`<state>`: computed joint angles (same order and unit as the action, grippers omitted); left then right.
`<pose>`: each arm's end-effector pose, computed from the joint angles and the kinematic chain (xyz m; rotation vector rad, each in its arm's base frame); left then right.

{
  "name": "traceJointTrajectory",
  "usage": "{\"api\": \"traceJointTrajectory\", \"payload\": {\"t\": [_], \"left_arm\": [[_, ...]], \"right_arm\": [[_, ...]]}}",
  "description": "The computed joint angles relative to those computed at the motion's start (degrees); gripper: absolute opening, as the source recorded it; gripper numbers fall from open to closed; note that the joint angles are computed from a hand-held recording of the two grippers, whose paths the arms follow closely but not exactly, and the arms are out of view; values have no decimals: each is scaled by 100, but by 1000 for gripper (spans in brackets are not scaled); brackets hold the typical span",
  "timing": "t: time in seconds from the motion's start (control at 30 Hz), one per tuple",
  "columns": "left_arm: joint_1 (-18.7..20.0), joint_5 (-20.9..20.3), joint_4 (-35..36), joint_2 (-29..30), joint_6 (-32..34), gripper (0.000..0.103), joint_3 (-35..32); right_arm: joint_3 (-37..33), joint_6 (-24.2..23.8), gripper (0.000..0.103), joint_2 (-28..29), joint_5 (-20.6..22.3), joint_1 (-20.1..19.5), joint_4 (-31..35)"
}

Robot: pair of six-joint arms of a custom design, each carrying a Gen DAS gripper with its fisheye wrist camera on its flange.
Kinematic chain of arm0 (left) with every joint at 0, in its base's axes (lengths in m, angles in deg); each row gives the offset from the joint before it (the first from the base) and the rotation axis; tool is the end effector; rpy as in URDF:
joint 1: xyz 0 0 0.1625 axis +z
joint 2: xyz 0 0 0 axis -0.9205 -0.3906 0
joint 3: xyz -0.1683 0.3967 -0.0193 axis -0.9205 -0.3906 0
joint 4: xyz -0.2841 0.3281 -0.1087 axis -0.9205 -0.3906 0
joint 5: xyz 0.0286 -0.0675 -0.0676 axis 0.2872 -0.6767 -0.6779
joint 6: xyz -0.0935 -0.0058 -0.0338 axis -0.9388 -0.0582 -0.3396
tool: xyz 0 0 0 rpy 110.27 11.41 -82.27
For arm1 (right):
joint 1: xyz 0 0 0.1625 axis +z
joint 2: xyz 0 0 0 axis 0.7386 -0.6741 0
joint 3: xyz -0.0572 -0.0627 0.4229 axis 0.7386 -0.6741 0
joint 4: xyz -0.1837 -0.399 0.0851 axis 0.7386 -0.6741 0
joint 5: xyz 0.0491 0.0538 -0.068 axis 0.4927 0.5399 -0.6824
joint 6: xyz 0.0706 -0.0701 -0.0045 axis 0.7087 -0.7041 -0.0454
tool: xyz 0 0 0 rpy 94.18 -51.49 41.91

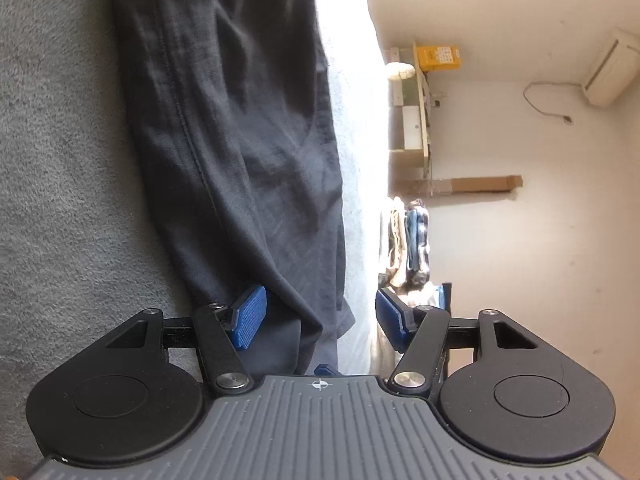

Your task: Fold clothes

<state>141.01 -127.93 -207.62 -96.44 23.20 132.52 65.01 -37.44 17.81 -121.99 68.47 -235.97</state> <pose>0.0067 -0.3953 0.2369 0.3154 -2.6427 0.6455 0.2825 -0.3817 0.0782 1.2017 -2.3212 0.3320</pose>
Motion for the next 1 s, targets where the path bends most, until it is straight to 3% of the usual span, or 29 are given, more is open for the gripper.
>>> {"api": "traceJointTrajectory", "payload": {"t": [0.2, 0.4, 0.5, 0.63, 0.67, 0.7, 0.77, 1.0], "left_arm": [[-1191, 1876, 941, -896, 1655, 60, 244], [-2038, 2842, 890, -890, 2845, 60, 452], [-2242, 3006, 930, -834, 3536, 60, 502], [-2292, 3039, 847, -487, 4135, 60, 470], [-2294, 3108, 767, -374, 4242, 60, 471], [-2287, 3200, 651, -254, 4319, 59, 475], [-2174, 3295, 475, -2, 4335, 57, 417], [-1698, 3161, 91, 490, 4138, 47, 127]], "right_arm": [[224, 309, 54, -368, -78, -120, 18], [294, 291, 53, -428, -145, -198, 76], [327, 175, 53, -449, -42, -200, 49], [214, 378, 51, -440, -204, -260, 683], [212, 472, 43, -457, -205, -303, 808], [221, 564, 26, -486, -172, -351, 900], [286, 741, 11, -594, 57, -473, 842], [507, 1452, 7, -874, 870, -1026, 208]]}}
